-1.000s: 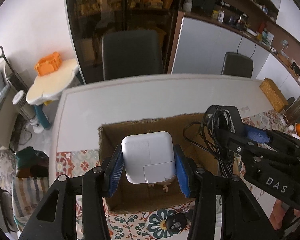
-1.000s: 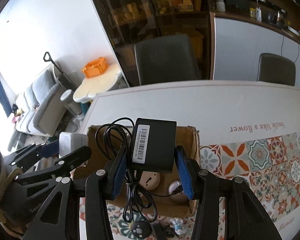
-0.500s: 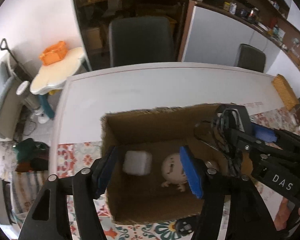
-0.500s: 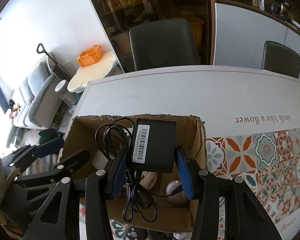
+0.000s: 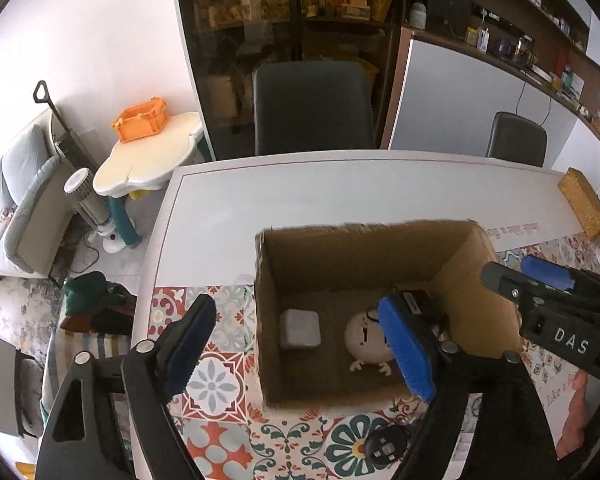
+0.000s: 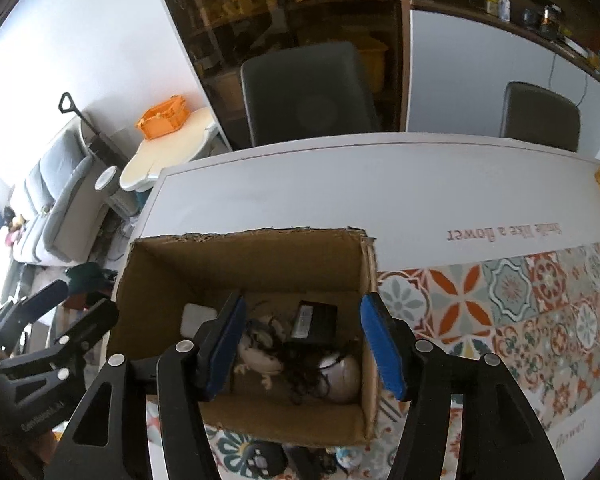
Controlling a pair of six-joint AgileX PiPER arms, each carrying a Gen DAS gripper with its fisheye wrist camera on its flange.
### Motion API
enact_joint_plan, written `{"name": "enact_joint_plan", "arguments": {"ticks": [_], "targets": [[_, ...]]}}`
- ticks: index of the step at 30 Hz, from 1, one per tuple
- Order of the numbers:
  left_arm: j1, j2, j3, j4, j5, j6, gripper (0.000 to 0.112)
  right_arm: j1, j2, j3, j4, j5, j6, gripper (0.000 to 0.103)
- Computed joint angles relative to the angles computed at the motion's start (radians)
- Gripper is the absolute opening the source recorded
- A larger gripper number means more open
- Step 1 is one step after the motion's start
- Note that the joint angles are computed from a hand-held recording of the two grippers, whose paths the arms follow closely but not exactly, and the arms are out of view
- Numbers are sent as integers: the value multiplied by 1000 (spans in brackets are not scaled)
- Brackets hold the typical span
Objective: Organize rigid objects
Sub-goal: 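Open both grippers to drop the white cube and black adapter into the box, then withdraw both tools from the box back toward the remaining items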
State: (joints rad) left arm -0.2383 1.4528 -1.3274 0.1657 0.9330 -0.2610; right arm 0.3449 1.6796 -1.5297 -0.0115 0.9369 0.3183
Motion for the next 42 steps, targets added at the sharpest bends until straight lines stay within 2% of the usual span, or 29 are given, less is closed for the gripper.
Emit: {"name": "enact_joint_plan", "arguments": {"ticks": [13, 26, 36, 42], "targets": [[-120, -167, 80, 90, 43, -114, 95, 70, -274, 203, -141, 3, 136, 79], [-268, -293, 181, 166, 80, -225, 98, 120, -488, 377, -198, 32, 248, 79], [-314, -350, 281, 118, 75, -256, 98, 167, -601, 505, -213, 42, 322, 81], [-370, -367, 342, 164, 83, -325, 98, 183, -640, 587, -201, 25, 348, 81]]}}
